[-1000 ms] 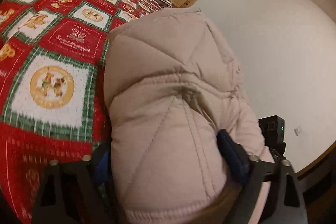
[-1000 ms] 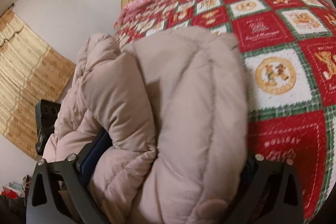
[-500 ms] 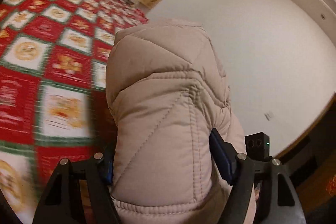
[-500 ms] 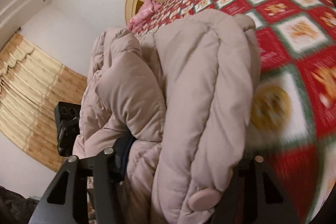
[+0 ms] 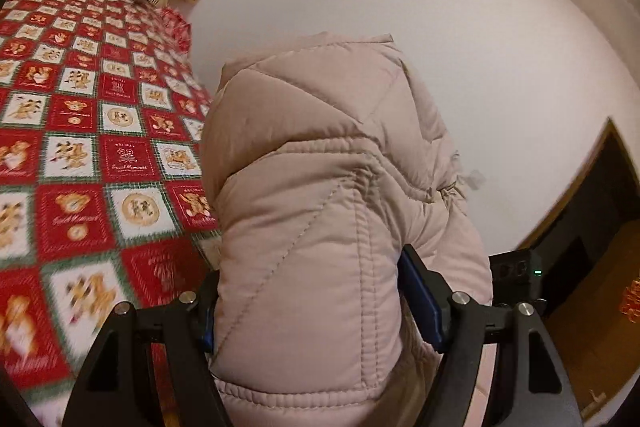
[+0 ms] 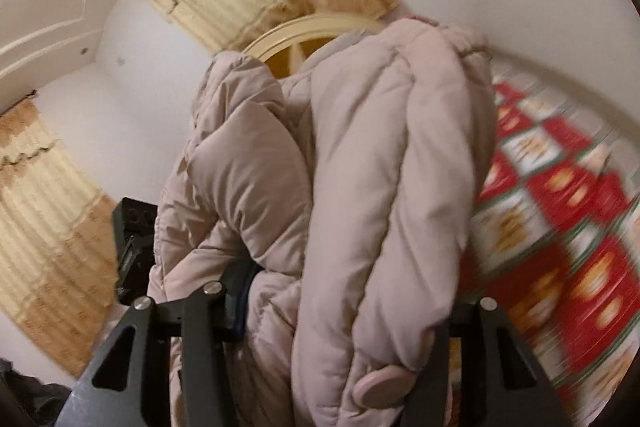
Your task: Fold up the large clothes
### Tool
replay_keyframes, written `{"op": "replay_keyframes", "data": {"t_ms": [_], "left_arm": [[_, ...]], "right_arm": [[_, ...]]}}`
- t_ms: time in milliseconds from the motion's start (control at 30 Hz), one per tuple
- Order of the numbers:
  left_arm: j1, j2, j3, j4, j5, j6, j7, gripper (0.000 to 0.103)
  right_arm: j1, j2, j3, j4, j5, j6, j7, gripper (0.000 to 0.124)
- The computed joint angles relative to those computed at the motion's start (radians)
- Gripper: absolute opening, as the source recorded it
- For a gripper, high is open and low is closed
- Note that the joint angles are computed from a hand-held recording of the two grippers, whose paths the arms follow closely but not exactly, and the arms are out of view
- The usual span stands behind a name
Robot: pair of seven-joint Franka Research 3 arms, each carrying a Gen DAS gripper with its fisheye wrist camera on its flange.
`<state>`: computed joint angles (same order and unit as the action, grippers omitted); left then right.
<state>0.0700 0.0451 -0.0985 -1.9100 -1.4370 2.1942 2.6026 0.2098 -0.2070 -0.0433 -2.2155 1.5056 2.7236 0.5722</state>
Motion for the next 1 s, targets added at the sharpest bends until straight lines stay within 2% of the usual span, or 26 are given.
{"op": "replay_keyframes", "data": {"t_ms": [67,200,333,467,533,600,667,767,833,900,1000], "left_arm": [[-0.033,0.079,-0.027,0.079,0.093,0.111,-0.073,0.074],[-0.078,0.227,-0.056,0.204,0.362,0.283,-0.311,0.074],[-0.062,0.313,-0.073,0.284,0.463,0.305,-0.472,0.078],[-0.082,0.355,-0.079,0.309,0.603,0.4,-0.57,0.086],[-0.092,0.354,-0.079,0.3,0.674,0.442,-0.61,0.09],[-0.106,0.345,-0.075,0.288,0.757,0.476,-0.648,0.09],[-0.14,0.32,-0.051,0.261,0.884,0.529,-0.704,0.09],[-0.188,0.242,-0.017,0.173,1.07,0.628,-0.776,0.09],[-0.162,0.202,-0.067,0.129,1.071,0.687,-0.721,0.09],[-0.143,0.17,-0.105,0.098,1.081,0.712,-0.709,0.09],[-0.138,0.186,-0.137,0.119,1.149,0.671,-0.742,0.09]], "right_arm": [[-0.015,0.086,0.008,0.062,-0.082,0.062,0.061,0.051],[-0.055,0.304,0.019,0.218,-0.222,0.097,0.192,0.049],[-0.124,0.473,0.062,0.376,-0.175,0.054,0.205,0.05],[-0.161,0.572,0.102,0.477,-0.225,0.058,0.26,0.059],[-0.191,0.58,0.131,0.479,-0.21,0.049,0.249,0.06],[-0.225,0.571,0.158,0.463,-0.197,0.049,0.218,0.06],[-0.237,0.529,0.158,0.402,-0.131,0.043,0.159,0.063],[-0.229,0.504,0.144,0.366,-0.098,0.052,0.165,0.071],[-0.215,0.482,0.139,0.336,-0.085,0.078,0.172,0.077],[-0.199,0.448,0.132,0.294,-0.068,0.115,0.162,0.077],[-0.165,0.404,0.119,0.243,-0.087,0.185,0.2,0.086]]}}
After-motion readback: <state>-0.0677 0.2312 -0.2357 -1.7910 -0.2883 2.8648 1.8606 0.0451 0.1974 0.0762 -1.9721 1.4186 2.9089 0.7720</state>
